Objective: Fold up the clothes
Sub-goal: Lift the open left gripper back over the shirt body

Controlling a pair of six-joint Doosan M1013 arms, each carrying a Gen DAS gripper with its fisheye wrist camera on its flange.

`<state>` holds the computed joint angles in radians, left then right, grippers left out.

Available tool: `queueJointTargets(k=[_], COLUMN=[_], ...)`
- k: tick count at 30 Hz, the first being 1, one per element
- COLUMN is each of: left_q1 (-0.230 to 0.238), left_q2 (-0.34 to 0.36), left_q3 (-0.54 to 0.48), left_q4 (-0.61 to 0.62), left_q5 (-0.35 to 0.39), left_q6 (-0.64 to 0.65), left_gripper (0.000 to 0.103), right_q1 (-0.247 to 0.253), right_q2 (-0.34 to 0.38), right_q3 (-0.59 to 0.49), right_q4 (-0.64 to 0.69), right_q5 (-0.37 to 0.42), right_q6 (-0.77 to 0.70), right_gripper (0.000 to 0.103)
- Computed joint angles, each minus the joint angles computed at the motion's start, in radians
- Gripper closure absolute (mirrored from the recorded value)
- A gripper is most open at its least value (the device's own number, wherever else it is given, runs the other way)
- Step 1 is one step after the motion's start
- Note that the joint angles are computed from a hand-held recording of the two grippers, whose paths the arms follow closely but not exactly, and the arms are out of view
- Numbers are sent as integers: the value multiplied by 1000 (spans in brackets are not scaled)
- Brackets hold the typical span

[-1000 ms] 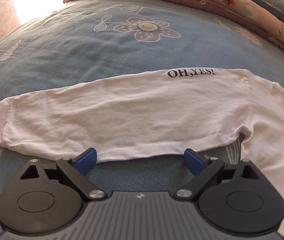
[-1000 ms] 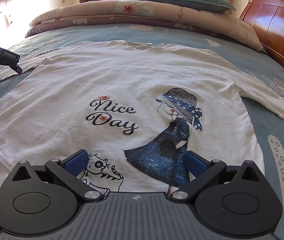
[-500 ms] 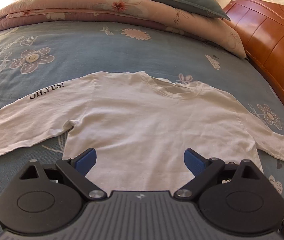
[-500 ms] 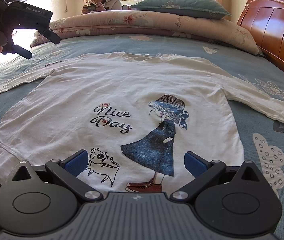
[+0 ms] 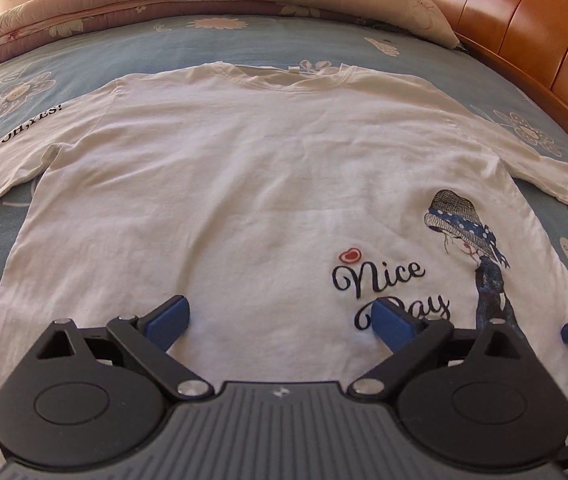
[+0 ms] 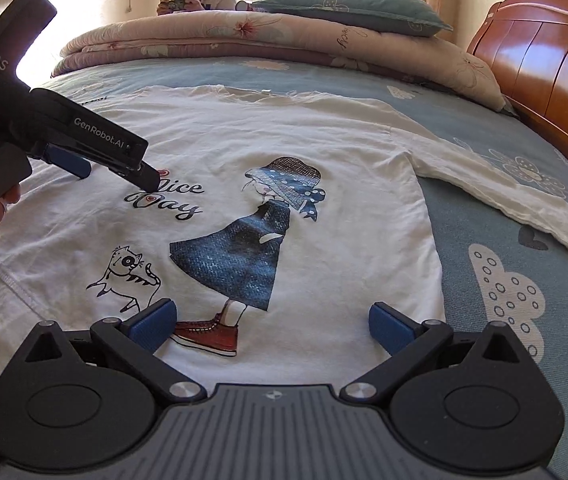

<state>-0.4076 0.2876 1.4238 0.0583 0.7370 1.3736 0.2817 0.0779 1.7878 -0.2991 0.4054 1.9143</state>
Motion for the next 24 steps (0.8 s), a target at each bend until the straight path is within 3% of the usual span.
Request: queueJointTargets(k=[5, 8, 13, 17, 20, 24], left_q1=[-39, -48, -51, -57, -81, -66], left_q2=[-82, -107, -105, -85, -107, -146], left_q3=[122, 146, 129, 114, 157, 199], left_q4=[117, 118, 99, 55, 133, 13], left_q5=[-60, -41, -71, -34, -65, -89], left_q6=[-17, -24, -22, -32, -69, 40], left_gripper=[1, 1, 1, 1, 1, 1], right_q1=[-2, -2, -5, -8, -10, -11], right_q2=[-15, -20, -23, -26, -29, -31], right_q3=[52, 72, 82, 89, 94, 98], right_q4=[-115, -193, -218, -199, -190, -200], right_q5=[-112, -155, -182, -193, -198, -204], right_q6=[120, 192, 212, 189, 173, 182], right_gripper=[0, 0, 0, 0, 0, 0])
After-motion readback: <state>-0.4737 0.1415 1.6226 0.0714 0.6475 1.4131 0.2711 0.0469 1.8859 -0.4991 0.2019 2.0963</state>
